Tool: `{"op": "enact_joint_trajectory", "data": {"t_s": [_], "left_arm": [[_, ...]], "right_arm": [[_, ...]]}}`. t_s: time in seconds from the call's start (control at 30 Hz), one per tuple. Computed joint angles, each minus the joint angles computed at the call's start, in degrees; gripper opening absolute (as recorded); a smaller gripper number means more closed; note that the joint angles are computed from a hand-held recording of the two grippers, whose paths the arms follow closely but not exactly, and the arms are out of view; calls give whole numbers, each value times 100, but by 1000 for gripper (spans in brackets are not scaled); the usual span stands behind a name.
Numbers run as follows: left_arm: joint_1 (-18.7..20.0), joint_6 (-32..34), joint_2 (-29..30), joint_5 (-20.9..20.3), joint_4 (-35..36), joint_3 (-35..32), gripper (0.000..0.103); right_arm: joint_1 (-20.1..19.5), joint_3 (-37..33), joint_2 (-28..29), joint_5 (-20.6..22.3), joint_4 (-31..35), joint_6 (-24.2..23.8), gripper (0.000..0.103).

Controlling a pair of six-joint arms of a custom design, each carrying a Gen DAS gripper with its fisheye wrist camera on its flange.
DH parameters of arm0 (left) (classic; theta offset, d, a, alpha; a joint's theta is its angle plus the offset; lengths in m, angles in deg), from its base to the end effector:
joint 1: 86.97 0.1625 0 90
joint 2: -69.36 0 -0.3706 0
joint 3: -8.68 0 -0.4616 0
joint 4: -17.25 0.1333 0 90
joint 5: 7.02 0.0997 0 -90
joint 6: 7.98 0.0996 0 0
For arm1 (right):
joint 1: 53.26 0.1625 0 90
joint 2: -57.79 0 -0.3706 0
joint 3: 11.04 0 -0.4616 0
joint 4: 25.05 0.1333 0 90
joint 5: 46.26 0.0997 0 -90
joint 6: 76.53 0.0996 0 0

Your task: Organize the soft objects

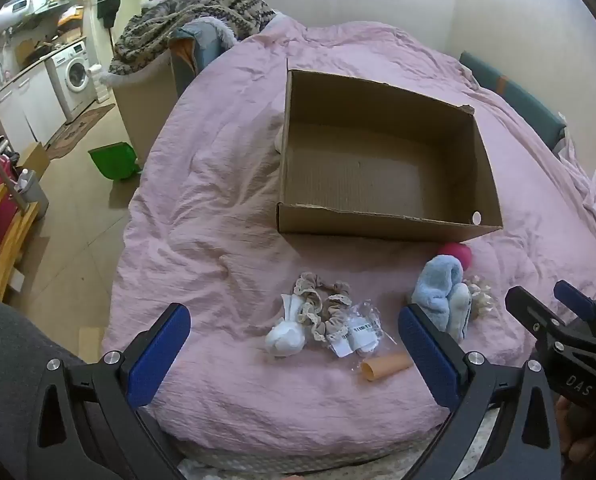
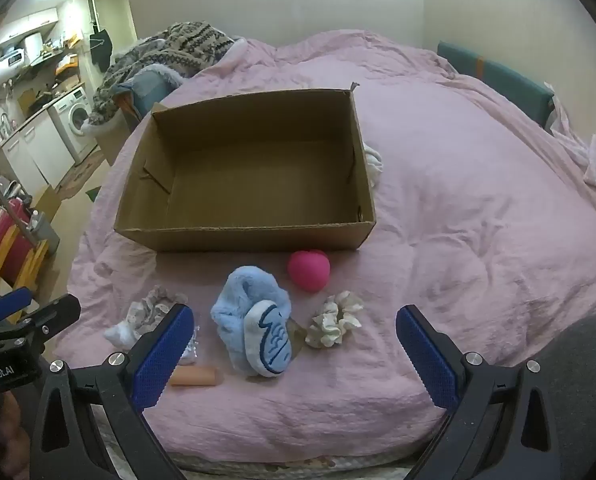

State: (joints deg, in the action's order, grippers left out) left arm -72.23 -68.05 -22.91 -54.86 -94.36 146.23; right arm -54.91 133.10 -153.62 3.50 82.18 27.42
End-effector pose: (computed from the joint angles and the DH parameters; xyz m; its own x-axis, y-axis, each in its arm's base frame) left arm -0.3086 -0.2882 0.0972 -0.7317 0.1899 -0.6546 0.5043 0.7970 -0.3324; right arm 0.1379 -0.2017 0.2699 -0.7371 0.2053 0.6439 -0.3042 0.7499 -0.5874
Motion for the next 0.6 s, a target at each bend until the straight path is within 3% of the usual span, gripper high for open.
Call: {"op": "enact_joint_trajectory", "data": {"t_s": [0.3,0.37,0.6], "left_arm": [[-75,-244,-190,-96,198,58,103],[83,-64,17,-126,38,-38,103],[106,-51,17,-142,32,-38,103]], "right_arm": [[-10,10,12,-4,43,-21,103],[21,5,36,7,-2,-2,103],[-23,7,1,12,53,-25,103]]}}
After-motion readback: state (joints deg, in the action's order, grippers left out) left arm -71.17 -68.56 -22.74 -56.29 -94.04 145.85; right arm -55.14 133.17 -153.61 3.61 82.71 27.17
